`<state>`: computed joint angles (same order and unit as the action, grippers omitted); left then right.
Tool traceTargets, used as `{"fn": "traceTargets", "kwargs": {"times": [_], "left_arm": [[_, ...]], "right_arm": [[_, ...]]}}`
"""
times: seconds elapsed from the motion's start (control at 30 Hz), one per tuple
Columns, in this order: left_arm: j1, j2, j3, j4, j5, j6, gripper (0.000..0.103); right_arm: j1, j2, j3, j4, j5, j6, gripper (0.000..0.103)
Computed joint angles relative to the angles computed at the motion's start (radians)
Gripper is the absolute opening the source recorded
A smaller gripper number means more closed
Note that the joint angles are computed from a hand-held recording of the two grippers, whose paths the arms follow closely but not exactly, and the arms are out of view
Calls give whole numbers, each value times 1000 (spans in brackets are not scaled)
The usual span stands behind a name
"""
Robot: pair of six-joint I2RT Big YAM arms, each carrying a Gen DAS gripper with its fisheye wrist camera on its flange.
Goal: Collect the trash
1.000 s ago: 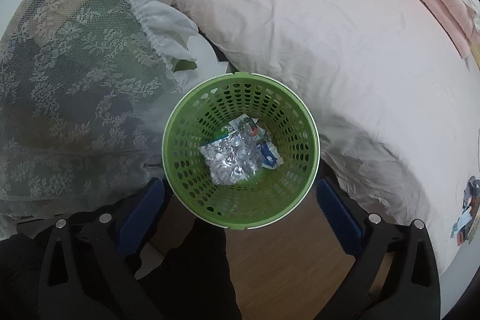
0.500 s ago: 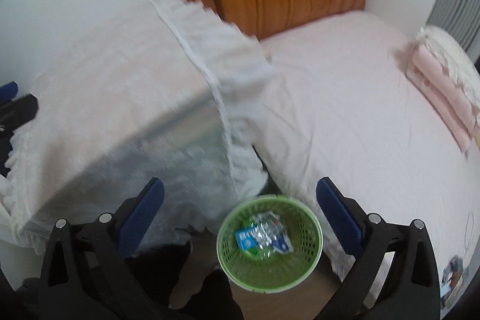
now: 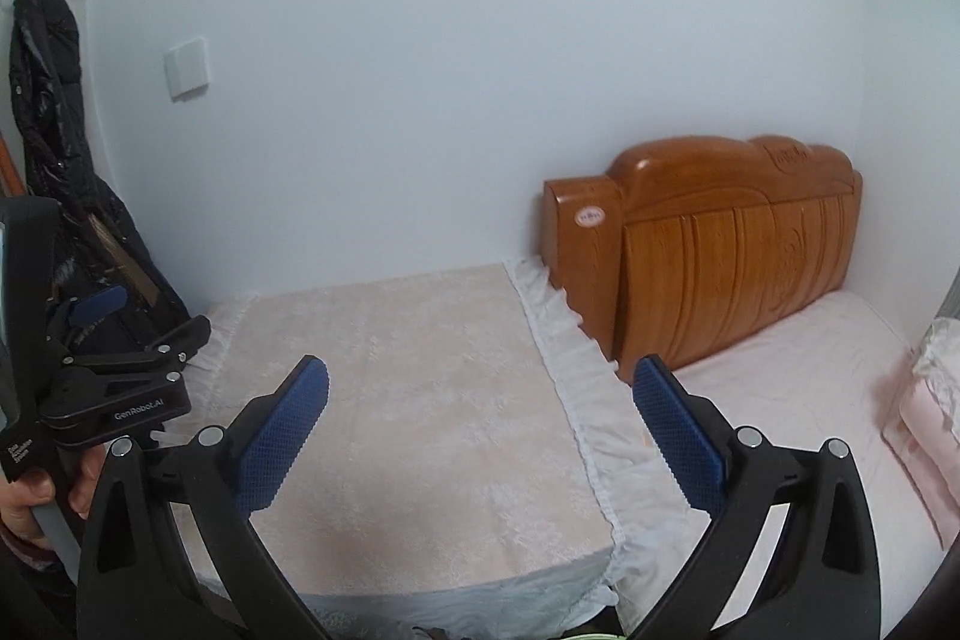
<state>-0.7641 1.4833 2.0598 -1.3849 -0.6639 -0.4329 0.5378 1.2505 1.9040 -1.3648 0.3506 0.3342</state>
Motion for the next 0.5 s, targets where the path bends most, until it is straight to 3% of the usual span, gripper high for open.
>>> {"fn": "traceTargets", "kwargs": {"times": [0.27, 0.5], "left_arm": [[40, 11, 0, -19, 38, -73, 95], [54, 48, 16, -18, 54, -66, 95]], "right_arm": [[23, 131, 158, -56, -50, -15, 101], [20, 146, 148, -41, -33, 23, 101]]}}
